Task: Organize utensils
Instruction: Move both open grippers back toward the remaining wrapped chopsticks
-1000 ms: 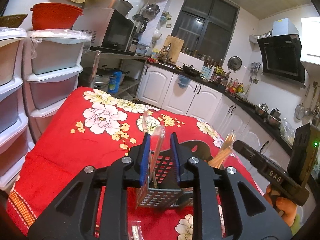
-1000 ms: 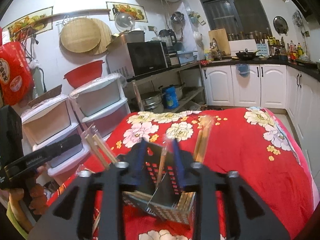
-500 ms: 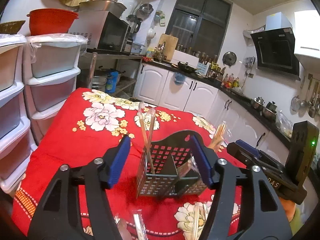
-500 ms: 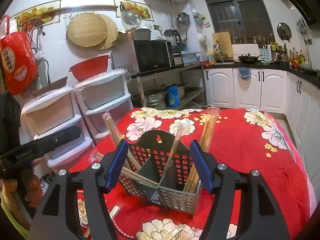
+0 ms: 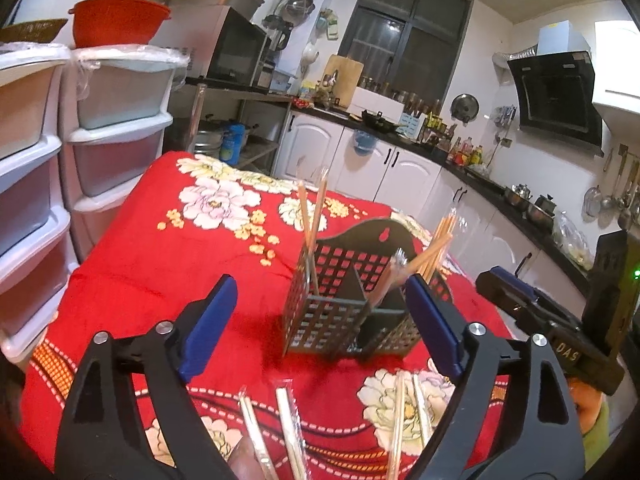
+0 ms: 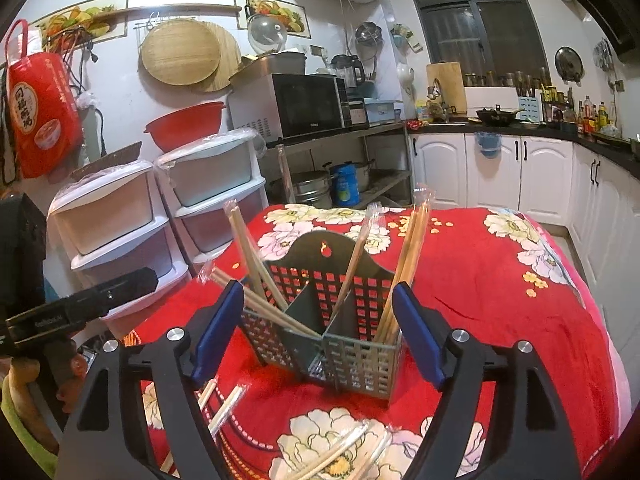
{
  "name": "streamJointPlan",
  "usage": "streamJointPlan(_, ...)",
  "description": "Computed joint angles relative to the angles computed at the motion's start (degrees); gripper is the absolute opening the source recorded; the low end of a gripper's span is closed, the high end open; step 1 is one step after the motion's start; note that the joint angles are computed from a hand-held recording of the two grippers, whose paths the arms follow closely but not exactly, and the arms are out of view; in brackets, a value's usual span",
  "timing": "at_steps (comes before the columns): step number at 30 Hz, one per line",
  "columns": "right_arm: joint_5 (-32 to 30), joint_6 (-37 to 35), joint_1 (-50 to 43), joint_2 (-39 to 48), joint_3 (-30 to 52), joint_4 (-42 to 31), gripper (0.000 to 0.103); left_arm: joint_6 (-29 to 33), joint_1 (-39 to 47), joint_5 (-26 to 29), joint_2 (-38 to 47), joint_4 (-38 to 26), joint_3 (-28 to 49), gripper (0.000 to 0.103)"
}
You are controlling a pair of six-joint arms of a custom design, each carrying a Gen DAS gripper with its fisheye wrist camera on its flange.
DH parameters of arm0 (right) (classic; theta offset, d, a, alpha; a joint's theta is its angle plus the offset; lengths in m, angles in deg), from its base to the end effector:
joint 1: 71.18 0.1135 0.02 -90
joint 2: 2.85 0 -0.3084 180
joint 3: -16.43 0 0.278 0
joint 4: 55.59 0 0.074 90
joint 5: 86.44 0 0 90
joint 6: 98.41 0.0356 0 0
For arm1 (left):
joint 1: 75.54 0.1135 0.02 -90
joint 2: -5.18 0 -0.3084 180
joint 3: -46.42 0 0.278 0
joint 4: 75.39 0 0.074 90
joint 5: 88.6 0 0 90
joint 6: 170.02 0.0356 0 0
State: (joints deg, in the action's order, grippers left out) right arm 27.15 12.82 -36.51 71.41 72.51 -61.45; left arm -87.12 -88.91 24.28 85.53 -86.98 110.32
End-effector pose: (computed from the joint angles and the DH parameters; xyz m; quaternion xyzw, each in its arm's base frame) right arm 0.2531 0.1577 0.2802 0.0144 0.8285 0.0983 0.5511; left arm 0.3171 -0.0896 0.2886 0.1479 0.8335 -0.2570 0.4663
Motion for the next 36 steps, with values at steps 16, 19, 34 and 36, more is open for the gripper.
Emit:
streamJointPlan(16,3.22,2.79,5.44,-2.38,-5.12,-3.56,0.074,0.84,2.41,0.53,-1.62,-0.70,-5.87,0.083)
streamJointPlan(19,2.86,3.73,5.85,-1.93,-5.69,-3.54,0.074,1.36,2.81,0.50,-1.56,-0.75,-6.74,0.083)
streamJointPlan(34,1.34,6.41,8.77,2.24,-6.16,-3.85,0.074,4.79,4.56,-1.84,-2.16,-1.07,-11.12,0.091)
streamJointPlan(36,1.22,6.81,9.16,2.84,-6.21,-3.78,0.074,5.30,4.99,-2.15,-1.92,-1.33,-11.39,0.091)
